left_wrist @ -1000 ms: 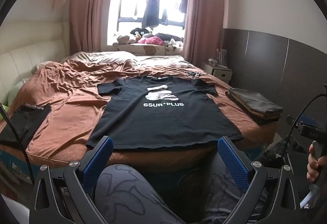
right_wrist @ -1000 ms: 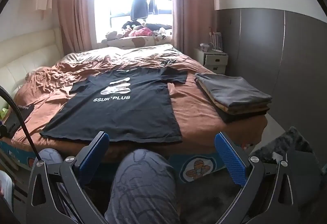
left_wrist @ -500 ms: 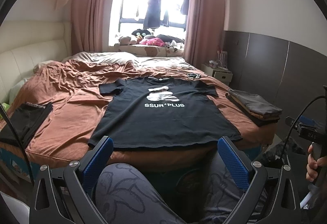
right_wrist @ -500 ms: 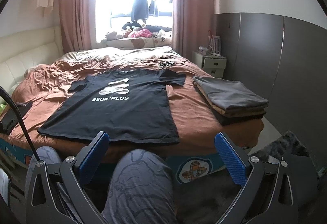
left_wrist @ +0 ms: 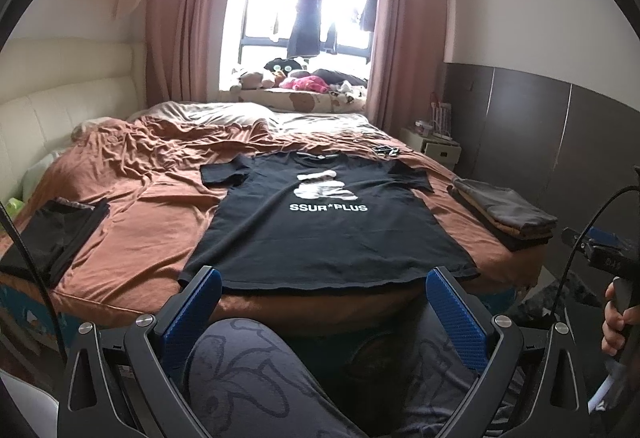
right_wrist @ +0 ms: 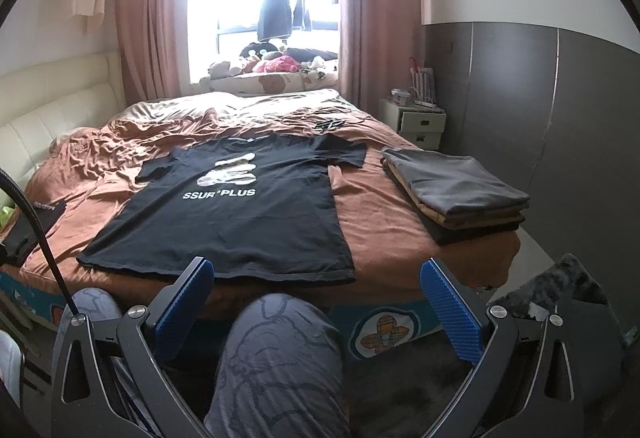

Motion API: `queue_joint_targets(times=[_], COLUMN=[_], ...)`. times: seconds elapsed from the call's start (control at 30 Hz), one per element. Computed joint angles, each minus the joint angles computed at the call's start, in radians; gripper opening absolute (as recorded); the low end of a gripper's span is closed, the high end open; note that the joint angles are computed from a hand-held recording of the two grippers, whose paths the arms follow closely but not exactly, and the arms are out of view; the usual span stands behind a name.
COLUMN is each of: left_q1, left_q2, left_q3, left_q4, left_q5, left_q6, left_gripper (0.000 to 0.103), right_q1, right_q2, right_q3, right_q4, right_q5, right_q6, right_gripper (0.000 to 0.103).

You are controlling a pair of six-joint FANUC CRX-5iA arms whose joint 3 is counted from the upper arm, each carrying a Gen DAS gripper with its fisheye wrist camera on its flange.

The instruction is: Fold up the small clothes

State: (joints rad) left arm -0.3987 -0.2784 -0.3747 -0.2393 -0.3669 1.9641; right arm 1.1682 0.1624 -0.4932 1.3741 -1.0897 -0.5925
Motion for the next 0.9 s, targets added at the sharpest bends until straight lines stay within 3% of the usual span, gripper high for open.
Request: queue_joint_targets(times=[0.27, 0.63, 0.9], left_q1=[-0.036, -0.001, -0.012], left_q2=[0.001, -0.016, -0.010], left_q3=[0.045, 0.021, 0.045], left_q4=[-0.133, -0.078, -0.111], left_q5=[-0.042, -0.008, -0.035], left_q6=[0.139, 0.082, 0.107], left_gripper=[0.103, 0.103, 0.103], right_q1=[-0.022, -0.020, -0.049], right_q2=[-0.010, 0.002, 0.001], right_q3=[-0.003, 0.031, 0.027], right_q4=[0.015, 0.000, 0.041], right_q5=[0.025, -0.002, 0.030], right_q6=[0.011, 0.033, 0.020], right_gripper=[0.103, 0.103, 0.103])
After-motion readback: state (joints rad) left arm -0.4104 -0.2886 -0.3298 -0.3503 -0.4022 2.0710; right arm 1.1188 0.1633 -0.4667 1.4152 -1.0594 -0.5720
